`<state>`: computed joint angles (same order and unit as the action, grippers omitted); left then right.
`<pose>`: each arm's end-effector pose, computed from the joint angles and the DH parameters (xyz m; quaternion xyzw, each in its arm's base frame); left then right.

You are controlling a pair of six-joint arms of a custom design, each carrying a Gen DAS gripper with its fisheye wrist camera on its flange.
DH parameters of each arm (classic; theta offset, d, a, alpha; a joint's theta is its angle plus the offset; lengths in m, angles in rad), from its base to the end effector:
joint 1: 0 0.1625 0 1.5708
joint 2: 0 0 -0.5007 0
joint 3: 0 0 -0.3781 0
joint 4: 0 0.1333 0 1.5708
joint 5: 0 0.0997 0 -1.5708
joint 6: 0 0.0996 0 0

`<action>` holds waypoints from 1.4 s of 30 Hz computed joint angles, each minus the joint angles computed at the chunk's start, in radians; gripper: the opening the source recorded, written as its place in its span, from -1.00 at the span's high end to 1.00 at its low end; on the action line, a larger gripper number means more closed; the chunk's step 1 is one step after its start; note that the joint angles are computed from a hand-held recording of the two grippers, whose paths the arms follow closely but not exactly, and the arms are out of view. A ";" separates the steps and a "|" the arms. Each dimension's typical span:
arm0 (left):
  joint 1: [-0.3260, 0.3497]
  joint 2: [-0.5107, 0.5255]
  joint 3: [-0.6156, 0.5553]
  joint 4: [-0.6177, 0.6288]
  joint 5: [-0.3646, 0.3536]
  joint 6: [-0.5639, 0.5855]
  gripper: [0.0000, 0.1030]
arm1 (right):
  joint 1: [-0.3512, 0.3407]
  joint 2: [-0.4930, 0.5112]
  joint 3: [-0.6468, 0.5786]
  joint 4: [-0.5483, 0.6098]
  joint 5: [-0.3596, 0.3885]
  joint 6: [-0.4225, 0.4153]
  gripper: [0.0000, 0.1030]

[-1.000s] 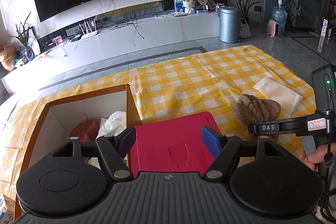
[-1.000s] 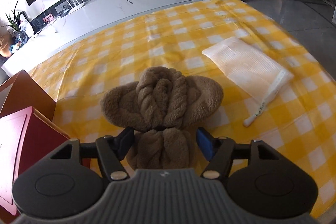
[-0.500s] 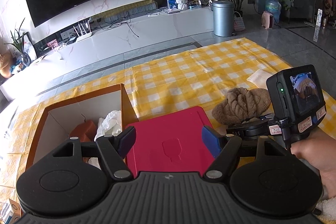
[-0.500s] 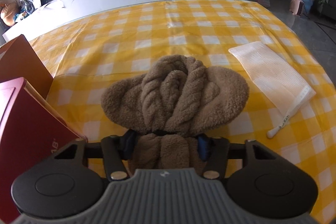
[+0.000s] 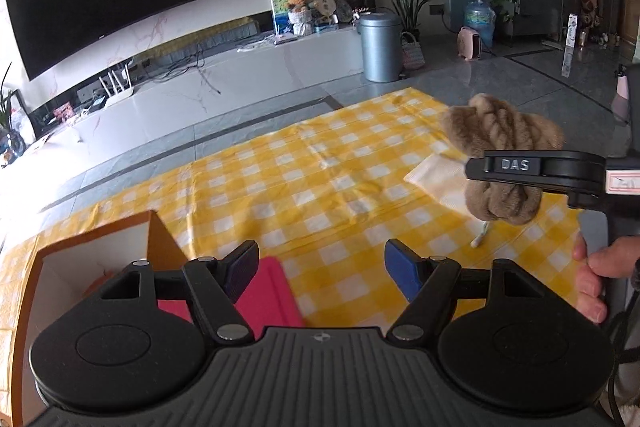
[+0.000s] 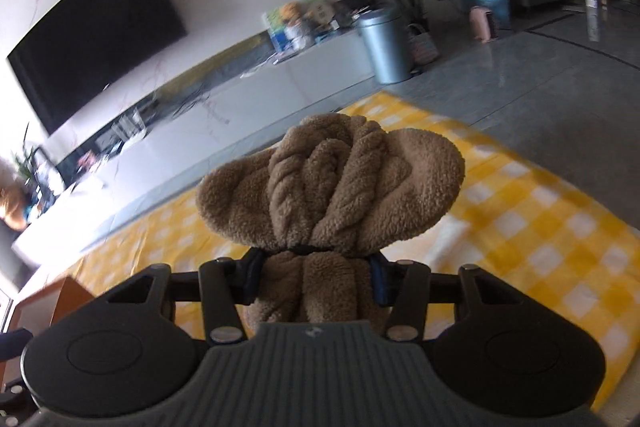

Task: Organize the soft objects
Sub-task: 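Grasp the white mesh bag with the left tool while the right holds the towel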

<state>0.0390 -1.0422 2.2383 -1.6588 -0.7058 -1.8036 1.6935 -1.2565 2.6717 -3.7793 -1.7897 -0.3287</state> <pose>-0.3691 -0.2237 0.1249 0.1139 0.7949 -0.4010 0.4410 0.1540 -0.3363 0.2680 0.1640 -0.9030 0.3716 0.1397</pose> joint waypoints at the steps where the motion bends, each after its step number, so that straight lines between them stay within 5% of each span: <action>1: 0.014 0.014 -0.005 -0.039 0.023 0.017 -0.66 | -0.016 -0.022 0.006 -0.025 -0.017 0.013 0.02; 5: 0.084 0.062 0.014 -0.333 0.075 0.143 -0.66 | -0.080 -0.080 0.022 -0.075 -0.086 0.075 0.02; 9: 0.190 0.172 -0.003 -0.629 0.079 0.314 -0.66 | -0.159 -0.117 0.032 -0.085 -0.068 0.126 0.02; 12: 0.266 0.255 -0.053 -0.740 0.070 0.360 -0.66 | -0.184 -0.119 0.036 -0.122 -0.084 0.121 0.02; 17: 0.349 0.360 -0.137 -0.827 0.068 0.408 -0.66 | -0.191 -0.082 0.013 -0.149 -0.212 0.033 0.02; 23: 0.422 0.449 -0.251 -0.747 0.054 0.358 -0.67 | -0.300 -0.097 -0.001 -0.040 -0.165 -0.004 0.02; 28: 0.464 0.497 -0.314 -0.626 0.100 0.271 -0.67 | -0.307 -0.090 -0.009 -0.035 -0.162 -0.006 0.02; 31: 0.487 0.506 -0.309 -0.654 0.112 0.239 -0.69 | -0.311 -0.088 -0.009 -0.022 -0.148 -0.009 0.02; 37: 0.481 0.532 -0.298 -0.574 0.211 0.159 -0.98 | -0.290 -0.091 -0.006 -0.029 -0.163 -0.012 0.02; 42: 0.478 0.537 -0.312 -0.462 0.231 0.030 -1.00 | -0.274 -0.086 0.002 -0.035 -0.180 -0.010 0.01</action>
